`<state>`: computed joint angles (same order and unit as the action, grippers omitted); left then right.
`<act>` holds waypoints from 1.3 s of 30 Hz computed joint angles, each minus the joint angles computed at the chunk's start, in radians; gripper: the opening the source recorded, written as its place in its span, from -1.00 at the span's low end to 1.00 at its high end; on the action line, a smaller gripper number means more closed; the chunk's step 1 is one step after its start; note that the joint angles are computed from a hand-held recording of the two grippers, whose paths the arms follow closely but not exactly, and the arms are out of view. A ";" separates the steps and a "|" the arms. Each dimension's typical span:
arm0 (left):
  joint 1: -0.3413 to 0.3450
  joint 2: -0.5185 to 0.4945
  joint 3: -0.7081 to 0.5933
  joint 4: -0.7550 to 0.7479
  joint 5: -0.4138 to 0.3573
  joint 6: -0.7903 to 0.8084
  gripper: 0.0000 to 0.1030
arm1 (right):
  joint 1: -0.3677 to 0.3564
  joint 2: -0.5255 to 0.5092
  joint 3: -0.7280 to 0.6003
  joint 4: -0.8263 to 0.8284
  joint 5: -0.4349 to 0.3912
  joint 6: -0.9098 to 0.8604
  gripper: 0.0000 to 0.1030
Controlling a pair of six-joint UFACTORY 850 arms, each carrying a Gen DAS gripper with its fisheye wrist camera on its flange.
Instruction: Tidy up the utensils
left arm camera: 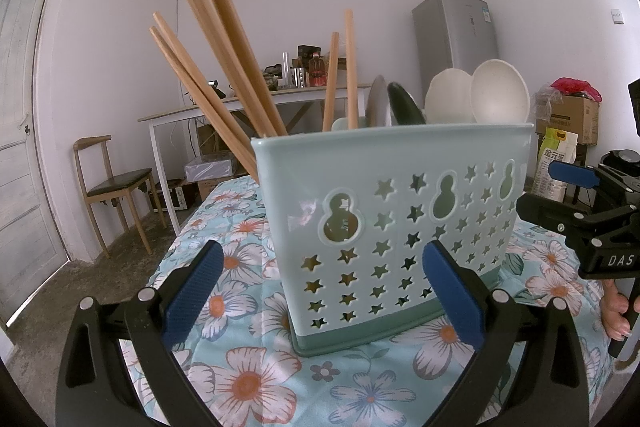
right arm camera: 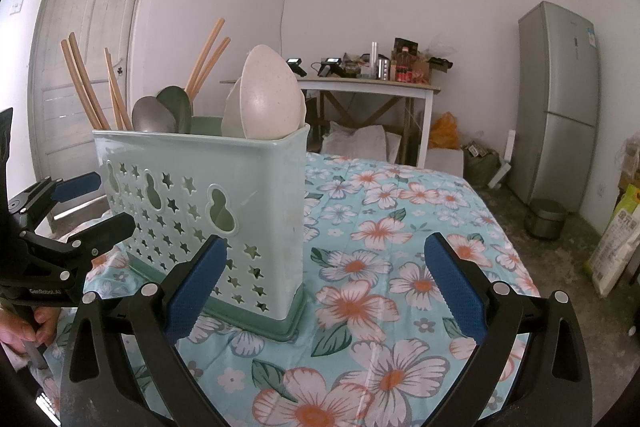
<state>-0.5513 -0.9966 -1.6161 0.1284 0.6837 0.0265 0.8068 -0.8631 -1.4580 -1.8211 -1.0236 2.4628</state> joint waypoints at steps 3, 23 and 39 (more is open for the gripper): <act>0.000 0.000 0.000 0.000 0.000 -0.001 0.90 | 0.000 0.000 0.000 0.000 -0.001 0.000 0.85; 0.001 0.000 -0.001 0.003 -0.003 -0.003 0.90 | 0.000 0.001 0.002 0.000 -0.001 0.000 0.85; -0.012 0.010 0.026 -0.053 0.029 0.062 0.89 | -0.001 -0.007 0.001 -0.009 -0.003 0.008 0.85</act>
